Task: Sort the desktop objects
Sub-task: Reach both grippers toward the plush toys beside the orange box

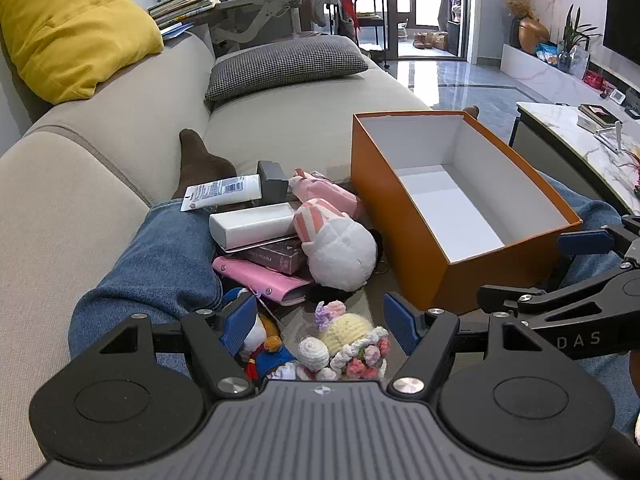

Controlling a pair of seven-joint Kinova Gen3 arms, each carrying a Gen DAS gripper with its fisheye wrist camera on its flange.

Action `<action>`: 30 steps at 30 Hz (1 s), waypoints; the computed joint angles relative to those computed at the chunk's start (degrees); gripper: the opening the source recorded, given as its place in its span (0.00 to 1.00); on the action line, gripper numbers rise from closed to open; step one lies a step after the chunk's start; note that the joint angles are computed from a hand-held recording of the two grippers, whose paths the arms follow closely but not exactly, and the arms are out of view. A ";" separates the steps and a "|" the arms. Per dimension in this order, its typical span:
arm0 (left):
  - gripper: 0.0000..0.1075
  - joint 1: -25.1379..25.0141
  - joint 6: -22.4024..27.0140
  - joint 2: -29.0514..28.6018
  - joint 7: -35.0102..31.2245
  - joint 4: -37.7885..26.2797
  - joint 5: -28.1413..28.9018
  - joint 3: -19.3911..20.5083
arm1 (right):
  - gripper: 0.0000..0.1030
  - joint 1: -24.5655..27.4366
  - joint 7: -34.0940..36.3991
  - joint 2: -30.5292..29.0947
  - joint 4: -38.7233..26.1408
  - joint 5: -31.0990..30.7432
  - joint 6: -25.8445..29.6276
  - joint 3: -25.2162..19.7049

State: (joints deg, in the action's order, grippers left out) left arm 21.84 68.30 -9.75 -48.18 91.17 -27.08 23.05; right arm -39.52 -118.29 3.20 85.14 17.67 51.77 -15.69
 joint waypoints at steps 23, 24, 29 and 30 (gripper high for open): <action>0.77 -1.80 -1.34 -2.72 -4.53 1.43 5.51 -3.18 | 0.94 2.83 7.81 -2.10 3.79 -8.12 -7.39 0.17; 0.76 -2.42 -1.22 -3.06 -4.53 1.54 6.08 -3.25 | 0.90 3.06 9.12 -2.15 3.95 -9.12 -7.87 0.10; 0.66 -4.73 0.09 -4.31 -9.87 1.43 13.27 -7.14 | 0.64 3.97 16.06 -0.55 2.37 -15.60 -6.63 0.09; 0.63 -5.33 0.81 -4.22 -10.53 1.23 14.16 -7.38 | 0.64 4.07 17.58 0.10 1.82 -17.04 -5.97 0.07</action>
State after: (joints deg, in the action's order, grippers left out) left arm 16.51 69.11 -13.98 -58.71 92.40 -12.92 15.66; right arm -35.44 -100.71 3.30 86.96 0.63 45.80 -15.62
